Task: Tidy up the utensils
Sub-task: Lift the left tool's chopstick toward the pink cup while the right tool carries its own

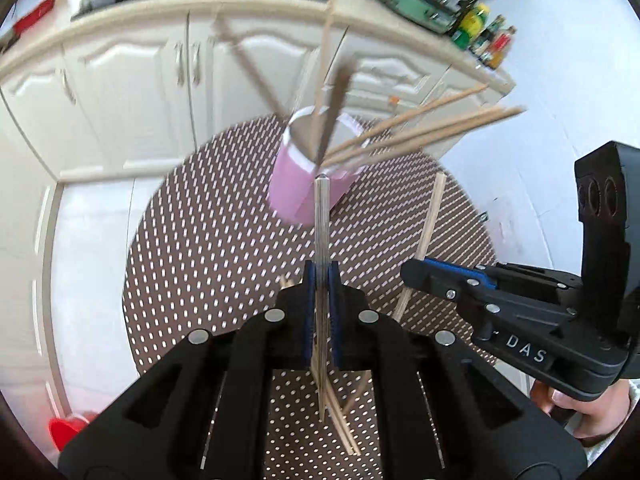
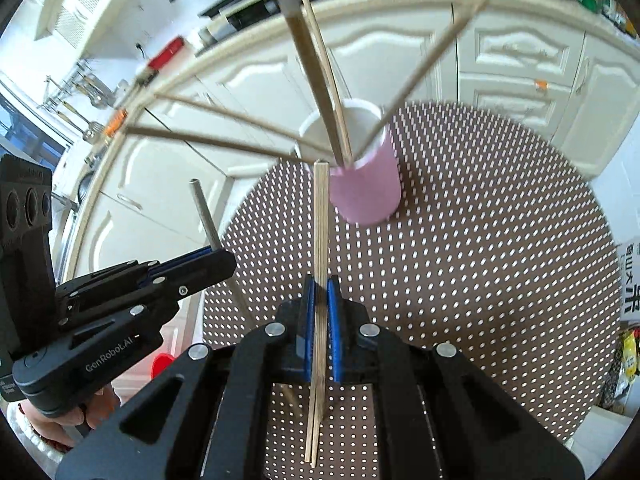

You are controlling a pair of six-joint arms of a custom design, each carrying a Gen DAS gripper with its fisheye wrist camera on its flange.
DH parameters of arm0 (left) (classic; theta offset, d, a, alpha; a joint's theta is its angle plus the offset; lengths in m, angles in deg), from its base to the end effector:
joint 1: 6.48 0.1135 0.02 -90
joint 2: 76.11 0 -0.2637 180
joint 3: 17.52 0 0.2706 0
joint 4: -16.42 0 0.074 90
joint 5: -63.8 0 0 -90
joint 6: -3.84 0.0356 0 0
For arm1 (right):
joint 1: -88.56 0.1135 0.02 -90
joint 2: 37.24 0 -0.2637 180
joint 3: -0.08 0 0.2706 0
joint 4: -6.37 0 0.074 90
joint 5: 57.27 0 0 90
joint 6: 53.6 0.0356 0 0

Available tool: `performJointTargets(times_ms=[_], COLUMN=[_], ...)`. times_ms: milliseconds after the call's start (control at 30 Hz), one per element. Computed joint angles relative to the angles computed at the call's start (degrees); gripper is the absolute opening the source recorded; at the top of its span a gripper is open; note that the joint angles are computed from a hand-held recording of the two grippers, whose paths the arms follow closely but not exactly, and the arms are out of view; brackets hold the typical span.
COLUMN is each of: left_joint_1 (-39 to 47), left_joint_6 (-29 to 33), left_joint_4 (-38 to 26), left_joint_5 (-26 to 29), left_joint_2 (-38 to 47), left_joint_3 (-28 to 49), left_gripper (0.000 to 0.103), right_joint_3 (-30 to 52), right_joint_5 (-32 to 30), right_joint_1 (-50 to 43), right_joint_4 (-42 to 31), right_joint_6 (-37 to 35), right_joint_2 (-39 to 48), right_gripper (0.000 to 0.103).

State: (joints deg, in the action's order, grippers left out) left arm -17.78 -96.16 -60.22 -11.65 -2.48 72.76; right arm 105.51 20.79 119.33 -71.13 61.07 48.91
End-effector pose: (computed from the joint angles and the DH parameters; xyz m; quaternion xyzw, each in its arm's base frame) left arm 0.2524 -0.0596 0.3501 0.0437 0.9577 -0.1677 0.2298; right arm 0.2669 0.1675 0.3734 -0.0793 0.9537 0.2152 0.1945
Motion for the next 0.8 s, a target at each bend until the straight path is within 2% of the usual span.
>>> performJointTargets(times_ms=[167,467,800], left_joint_1=[-0.5,-1.5,-1.8], left_joint_6=[0.0,-2.8,-3.5], left_joint_4=[-0.8,2.6,4.8], left_joint_5=[-0.6,-2.3,-6.9], left_joint_2=[-0.8,-2.0,-0.9], left_joint_3=[5.5,11.9,19.4], left_gripper=[0.006,0.006,0.006], right_joint_3=[4.9,11.8,17.2], right_joint_5=[2.9,9.7,15.5], right_joint_1=[0.7,0.6,-0.3], right_joint_4=[-0.9,-0.2,0.3], right_joint_6=[-0.1,-1.5,-4.6], right_joint_2=[-1.1,-2.2,-2.1], right_gripper=[0.005,0.005,0.005])
